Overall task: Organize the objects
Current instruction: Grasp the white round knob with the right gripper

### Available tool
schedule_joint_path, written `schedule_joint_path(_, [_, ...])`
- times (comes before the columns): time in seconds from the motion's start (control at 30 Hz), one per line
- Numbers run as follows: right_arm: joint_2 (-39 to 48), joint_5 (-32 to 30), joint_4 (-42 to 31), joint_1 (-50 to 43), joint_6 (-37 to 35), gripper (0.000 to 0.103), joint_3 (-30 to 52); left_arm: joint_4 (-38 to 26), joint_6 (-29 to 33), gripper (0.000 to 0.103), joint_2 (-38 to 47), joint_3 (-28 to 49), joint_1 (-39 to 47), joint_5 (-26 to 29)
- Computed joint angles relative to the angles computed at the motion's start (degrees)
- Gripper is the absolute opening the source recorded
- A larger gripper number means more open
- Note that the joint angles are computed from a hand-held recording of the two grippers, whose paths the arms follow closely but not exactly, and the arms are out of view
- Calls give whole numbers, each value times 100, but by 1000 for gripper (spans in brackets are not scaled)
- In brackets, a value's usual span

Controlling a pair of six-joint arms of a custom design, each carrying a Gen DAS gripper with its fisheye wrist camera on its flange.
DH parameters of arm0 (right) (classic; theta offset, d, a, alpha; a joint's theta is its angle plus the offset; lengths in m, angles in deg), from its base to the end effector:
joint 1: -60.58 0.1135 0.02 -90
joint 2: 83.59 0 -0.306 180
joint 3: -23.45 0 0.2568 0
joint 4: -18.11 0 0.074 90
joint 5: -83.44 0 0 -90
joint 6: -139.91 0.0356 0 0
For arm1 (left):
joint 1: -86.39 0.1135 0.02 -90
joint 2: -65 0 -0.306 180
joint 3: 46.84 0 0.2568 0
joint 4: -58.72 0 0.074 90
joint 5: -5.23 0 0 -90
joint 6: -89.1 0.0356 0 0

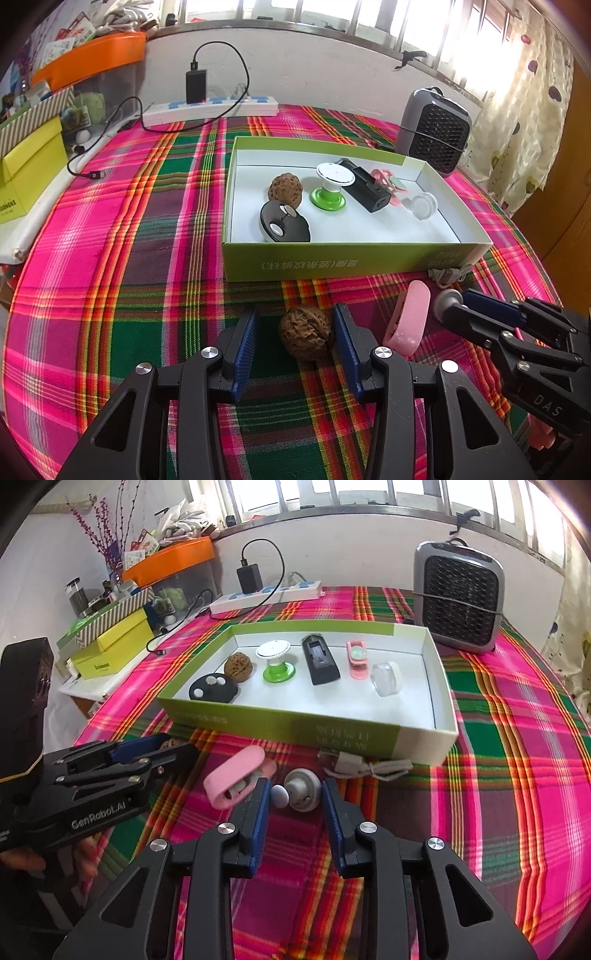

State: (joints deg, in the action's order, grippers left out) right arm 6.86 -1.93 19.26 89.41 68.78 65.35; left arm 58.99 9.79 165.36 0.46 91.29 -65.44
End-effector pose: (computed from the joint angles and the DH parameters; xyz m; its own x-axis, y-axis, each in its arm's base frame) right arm 0.2349 0.1260 0.1464 -0.7502 -0.0449 -0.6597 -0.2010 0.9660 0.1627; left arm 0.2944 0.0134 0.1236 -0.7577 0.1107 -0.6431 0.2640 0.9533 -0.1469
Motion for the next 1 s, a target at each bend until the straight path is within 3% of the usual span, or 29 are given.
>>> schedule_joint_path(0.37, [-330,-4,-177,-106,50,30,-216,14,-23,38,-14,-14,-32,-34])
schedule_joint_path(0.67, [-354,-43,-105,-135,45,30,-281,76,-55,27,-12,-50,-14,-120])
schedule_joint_path(1.0, [-391,-88,-101,-148,47,30,-300,80,-59,27,-23,-61,-27,-137])
